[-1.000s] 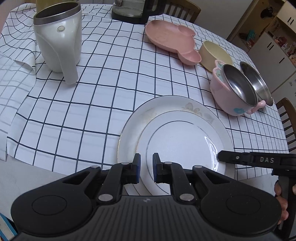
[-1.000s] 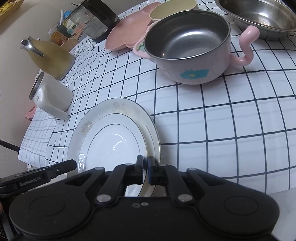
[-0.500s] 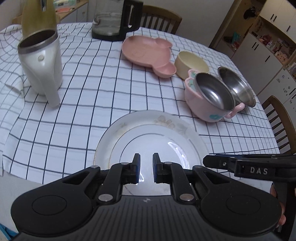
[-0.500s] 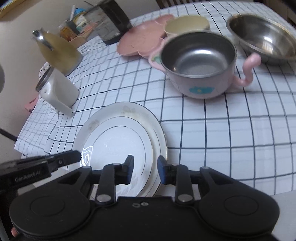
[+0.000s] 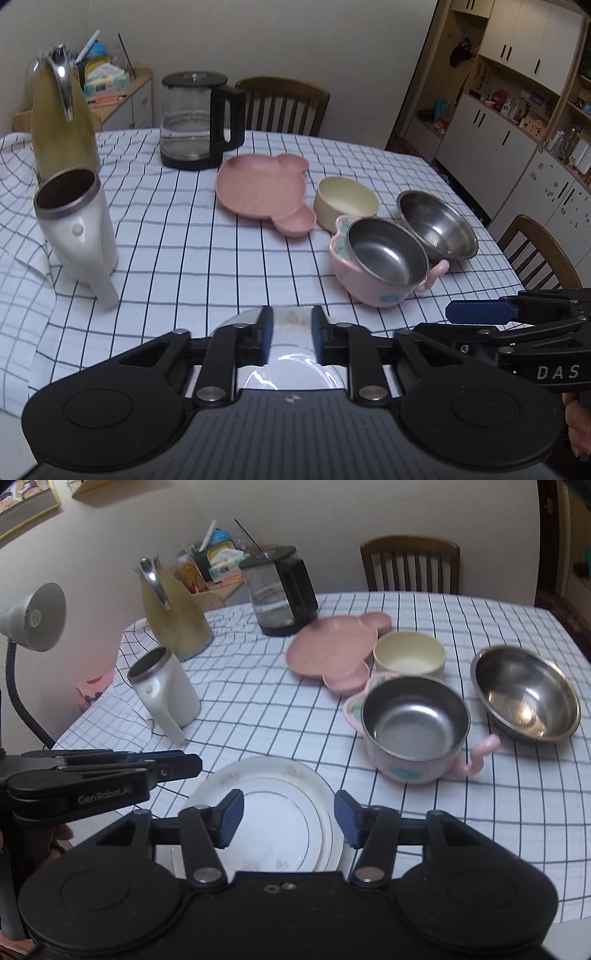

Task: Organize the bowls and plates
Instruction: 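Lower the small plate onto the floral plate and open both grippers, then move both grippers toward the pink bear-shaped plate rim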

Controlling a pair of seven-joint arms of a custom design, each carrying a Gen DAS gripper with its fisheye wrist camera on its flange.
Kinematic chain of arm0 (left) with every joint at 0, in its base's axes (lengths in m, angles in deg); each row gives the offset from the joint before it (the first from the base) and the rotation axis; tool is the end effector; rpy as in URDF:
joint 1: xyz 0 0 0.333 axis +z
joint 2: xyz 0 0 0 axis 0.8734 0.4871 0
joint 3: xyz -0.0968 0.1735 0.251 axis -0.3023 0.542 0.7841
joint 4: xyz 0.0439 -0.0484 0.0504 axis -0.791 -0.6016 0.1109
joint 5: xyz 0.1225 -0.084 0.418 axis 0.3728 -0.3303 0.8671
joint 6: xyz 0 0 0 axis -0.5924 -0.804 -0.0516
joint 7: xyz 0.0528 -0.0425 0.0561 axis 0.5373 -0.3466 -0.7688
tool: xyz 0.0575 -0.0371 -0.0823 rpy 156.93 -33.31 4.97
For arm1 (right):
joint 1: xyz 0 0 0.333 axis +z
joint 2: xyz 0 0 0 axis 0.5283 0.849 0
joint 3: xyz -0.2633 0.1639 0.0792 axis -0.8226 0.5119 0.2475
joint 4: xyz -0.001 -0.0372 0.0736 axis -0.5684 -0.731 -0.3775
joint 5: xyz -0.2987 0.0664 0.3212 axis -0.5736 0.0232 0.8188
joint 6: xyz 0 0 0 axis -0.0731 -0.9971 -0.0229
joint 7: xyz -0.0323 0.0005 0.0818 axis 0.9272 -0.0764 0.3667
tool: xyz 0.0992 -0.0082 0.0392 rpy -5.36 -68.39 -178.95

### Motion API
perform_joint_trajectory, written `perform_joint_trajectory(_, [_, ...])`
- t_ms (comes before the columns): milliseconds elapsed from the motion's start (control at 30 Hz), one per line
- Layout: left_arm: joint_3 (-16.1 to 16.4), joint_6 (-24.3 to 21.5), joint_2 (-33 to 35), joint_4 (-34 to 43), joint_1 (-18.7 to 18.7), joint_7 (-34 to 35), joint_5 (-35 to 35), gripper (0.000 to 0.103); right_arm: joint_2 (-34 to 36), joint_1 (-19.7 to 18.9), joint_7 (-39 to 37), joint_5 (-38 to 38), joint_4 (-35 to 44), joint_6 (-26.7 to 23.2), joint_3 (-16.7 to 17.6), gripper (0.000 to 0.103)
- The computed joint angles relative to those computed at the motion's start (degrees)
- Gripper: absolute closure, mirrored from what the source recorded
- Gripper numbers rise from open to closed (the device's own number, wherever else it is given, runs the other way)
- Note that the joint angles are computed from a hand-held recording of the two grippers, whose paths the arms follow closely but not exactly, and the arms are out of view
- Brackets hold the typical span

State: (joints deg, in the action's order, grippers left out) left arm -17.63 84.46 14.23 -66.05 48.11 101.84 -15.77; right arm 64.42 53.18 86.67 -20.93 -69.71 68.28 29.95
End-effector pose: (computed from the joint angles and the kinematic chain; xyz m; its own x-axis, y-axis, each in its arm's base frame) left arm 0.4873 -0.1874 0.5783 -0.0612 -0.9807 0.1856 -0.7283 -0.0833 -0.6802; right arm 0.5246 0.2849 0.6015 0.4169 -0.8750 -0.2459 -0.7637 -0.1906 -0.6168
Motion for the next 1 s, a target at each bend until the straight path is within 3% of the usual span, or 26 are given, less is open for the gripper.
perform_joint_trajectory(67, [-0.2, 1.7, -0.4, -0.4, 0.4, -0.2, 0.6, 0.054, -0.2, 0.1, -0.3, -0.1, 0.2, 0.7, 0.1, 0.042])
perform_joint_trajectory(100, [-0.6, 2.6, -0.6, -0.6, 0.9, -0.7, 1.4, 0.038, -0.3, 0.1, -0.6, -0.2, 0.3, 1.1, 0.1, 0.04])
perform_joint_trajectory(133, [-1.2, 3.6, -0.9, -0.8, 1.6, -1.5, 2.6, 0.031, -0.4, 0.1, -0.6, -0.6, 0.4, 1.6, 0.2, 0.038])
perform_joint_trajectory(200, [-1.1, 4.6, -1.0, -0.7, 1.7, -1.7, 3.5, 0.031, -0.4, 0.1, -0.7, -0.9, 0.8, 2.0, 0.3, 0.036])
perform_joint_trajectory(500, [-1.8, 5.8, 1.3, 3.0, 3.8, -4.8, 6.8, 0.017, 0.4, -0.8, 0.2, -5.3, 2.9, 5.8, 0.8, 0.001])
perform_joint_trajectory(667, [-4.4, 6.7, 5.2, 6.9, 7.7, -11.2, 12.3, 0.012, 4.2, -1.2, -0.7, -6.9, 7.4, 6.8, 0.3, 0.0])
perform_joint_trajectory(700, [-4.5, 7.1, 6.3, 7.7, 8.1, -12.5, 13.2, 0.009, 5.2, -1.4, -1.0, -7.4, 8.6, 6.6, 0.1, 0.0])
perform_joint_trajectory(733, [-4.4, 7.4, 7.5, 8.8, 8.3, -13.5, 13.7, 0.0, 6.5, -1.5, -1.1, -7.9, 10.1, 6.4, 0.0, 0.0])
perform_joint_trajectory(800, [-5.2, 7.5, 9.9, 11.1, 9.6, -16.7, 16.6, 0.0, 9.4, -1.7, -1.9, -8.1, 13.3, 5.7, -0.5, 0.0])
perform_joint_trajectory(1000, [-4.7, 1.0, 20.1, 22.2, 9.5, -21.1, 24.4, 0.0, 20.5, -2.2, -2.6, -8.4, 26.8, 0.7, -2.0, 0.0])
